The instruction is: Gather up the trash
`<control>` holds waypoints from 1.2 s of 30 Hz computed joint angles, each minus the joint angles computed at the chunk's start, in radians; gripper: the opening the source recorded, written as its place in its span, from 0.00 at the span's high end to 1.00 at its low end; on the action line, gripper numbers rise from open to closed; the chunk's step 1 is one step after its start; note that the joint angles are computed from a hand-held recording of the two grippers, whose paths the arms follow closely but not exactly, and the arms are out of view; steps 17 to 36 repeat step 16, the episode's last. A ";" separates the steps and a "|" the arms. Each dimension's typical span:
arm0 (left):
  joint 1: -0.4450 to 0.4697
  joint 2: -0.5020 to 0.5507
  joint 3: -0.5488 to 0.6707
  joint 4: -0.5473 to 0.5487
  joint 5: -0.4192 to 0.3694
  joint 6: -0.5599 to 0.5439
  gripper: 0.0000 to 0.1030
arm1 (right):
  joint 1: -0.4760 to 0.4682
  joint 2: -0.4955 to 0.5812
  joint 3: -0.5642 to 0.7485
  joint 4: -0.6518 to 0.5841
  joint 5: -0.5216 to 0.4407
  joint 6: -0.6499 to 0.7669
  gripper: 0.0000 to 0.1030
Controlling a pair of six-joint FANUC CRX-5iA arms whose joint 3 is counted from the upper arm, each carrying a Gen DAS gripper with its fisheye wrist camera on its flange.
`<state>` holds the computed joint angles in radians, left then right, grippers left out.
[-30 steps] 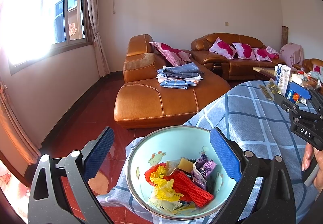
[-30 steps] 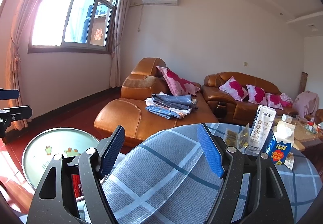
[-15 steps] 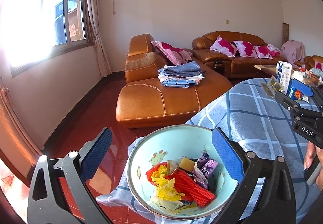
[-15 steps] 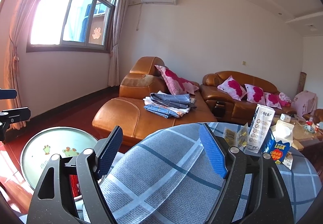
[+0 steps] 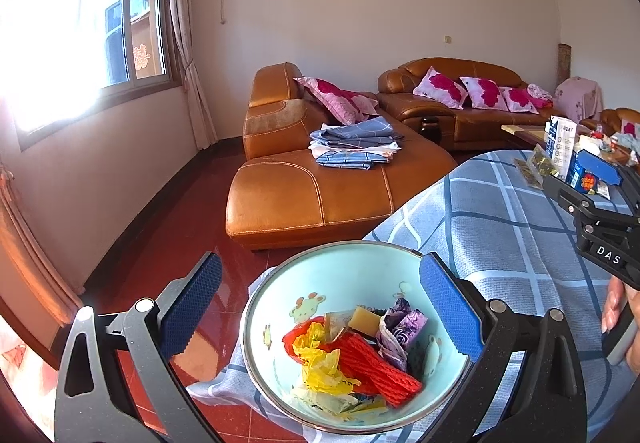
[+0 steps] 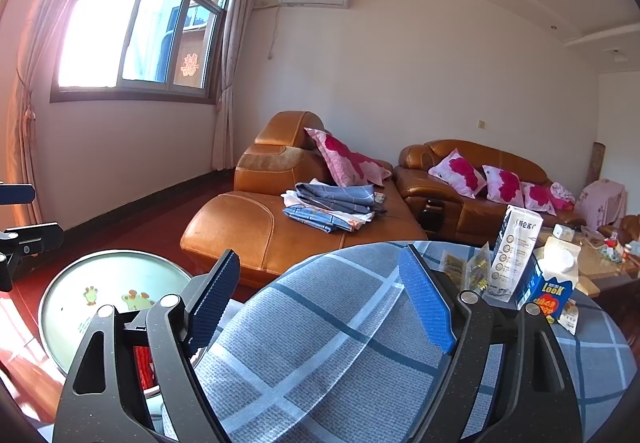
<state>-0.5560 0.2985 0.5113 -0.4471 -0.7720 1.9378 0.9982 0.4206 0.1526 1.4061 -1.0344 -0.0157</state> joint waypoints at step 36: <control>0.002 -0.003 0.003 0.014 0.001 0.007 0.06 | -0.003 -0.004 -0.009 0.003 0.002 -0.012 0.20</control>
